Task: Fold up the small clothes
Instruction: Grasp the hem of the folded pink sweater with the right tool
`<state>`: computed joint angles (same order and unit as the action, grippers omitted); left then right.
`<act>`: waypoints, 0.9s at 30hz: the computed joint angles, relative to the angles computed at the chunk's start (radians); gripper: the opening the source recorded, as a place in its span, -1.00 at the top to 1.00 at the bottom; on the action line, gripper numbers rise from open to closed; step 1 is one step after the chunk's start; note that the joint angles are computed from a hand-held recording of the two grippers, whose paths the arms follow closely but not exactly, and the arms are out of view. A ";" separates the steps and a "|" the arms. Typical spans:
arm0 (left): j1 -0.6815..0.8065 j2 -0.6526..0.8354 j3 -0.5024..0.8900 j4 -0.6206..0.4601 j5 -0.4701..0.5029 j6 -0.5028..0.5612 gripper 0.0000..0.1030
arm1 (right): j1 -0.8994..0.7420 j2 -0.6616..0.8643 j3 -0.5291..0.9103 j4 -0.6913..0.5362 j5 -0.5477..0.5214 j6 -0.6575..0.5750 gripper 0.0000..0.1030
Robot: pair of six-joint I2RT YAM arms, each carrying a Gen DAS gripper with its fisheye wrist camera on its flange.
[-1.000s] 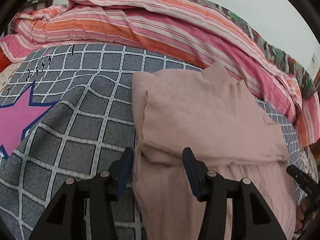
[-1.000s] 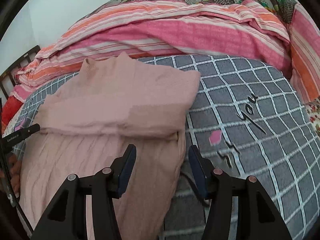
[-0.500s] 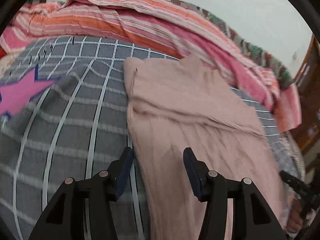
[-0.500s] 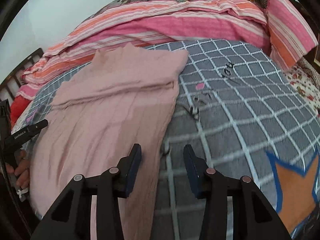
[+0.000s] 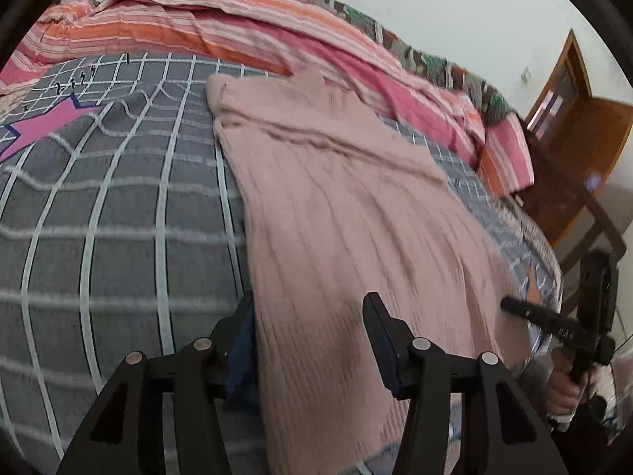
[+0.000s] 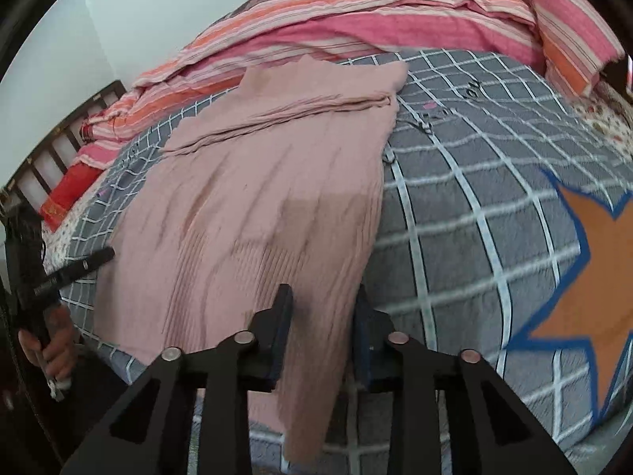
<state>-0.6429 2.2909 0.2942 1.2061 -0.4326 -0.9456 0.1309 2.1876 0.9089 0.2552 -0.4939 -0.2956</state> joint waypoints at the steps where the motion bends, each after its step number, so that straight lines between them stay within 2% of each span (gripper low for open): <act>1: -0.030 0.002 0.000 -0.011 -0.019 -0.026 0.03 | -0.006 -0.002 -0.007 -0.006 -0.008 -0.005 0.50; 5: -0.112 0.010 -0.013 -0.008 -0.072 -0.126 0.04 | -0.023 -0.015 -0.041 -0.006 -0.030 -0.027 0.56; 10: -0.203 0.038 -0.003 -0.034 -0.102 -0.216 0.17 | -0.042 -0.002 -0.063 -0.034 -0.078 -0.057 0.56; 13: -0.240 0.086 0.002 0.028 -0.078 -0.248 0.32 | -0.033 0.011 -0.088 -0.013 -0.086 -0.058 0.56; 16: -0.269 0.065 0.026 -0.046 -0.104 -0.275 0.35 | -0.027 0.000 -0.108 0.018 -0.092 -0.034 0.67; 18: -0.269 0.045 0.029 -0.076 -0.115 -0.290 0.50 | -0.032 -0.005 -0.107 0.023 -0.116 -0.008 0.89; 19: -0.266 0.036 0.025 -0.085 -0.124 -0.302 0.57 | -0.031 -0.012 -0.119 0.053 -0.101 0.009 0.89; 20: -0.261 0.030 0.018 -0.088 -0.129 -0.306 0.88 | -0.030 -0.023 -0.136 0.090 -0.082 0.021 0.90; 22: -0.272 0.007 -0.009 -0.110 -0.181 -0.337 0.89 | -0.061 -0.070 -0.218 0.232 -0.067 0.043 0.91; 23: -0.283 0.004 -0.036 -0.098 -0.198 -0.361 0.89 | -0.088 -0.083 -0.231 0.246 -0.097 0.044 0.91; 24: -0.288 0.007 -0.053 -0.083 -0.201 -0.374 0.89 | -0.125 -0.095 -0.232 0.240 -0.128 0.050 0.92; 27: -0.276 0.069 -0.072 0.016 -0.176 -0.390 0.89 | -0.129 -0.078 -0.190 0.168 -0.099 0.026 0.92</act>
<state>-0.9191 2.3600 0.2219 1.2219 -0.6082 -1.3354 0.0018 2.1097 0.7189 0.4228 -0.5932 -0.2695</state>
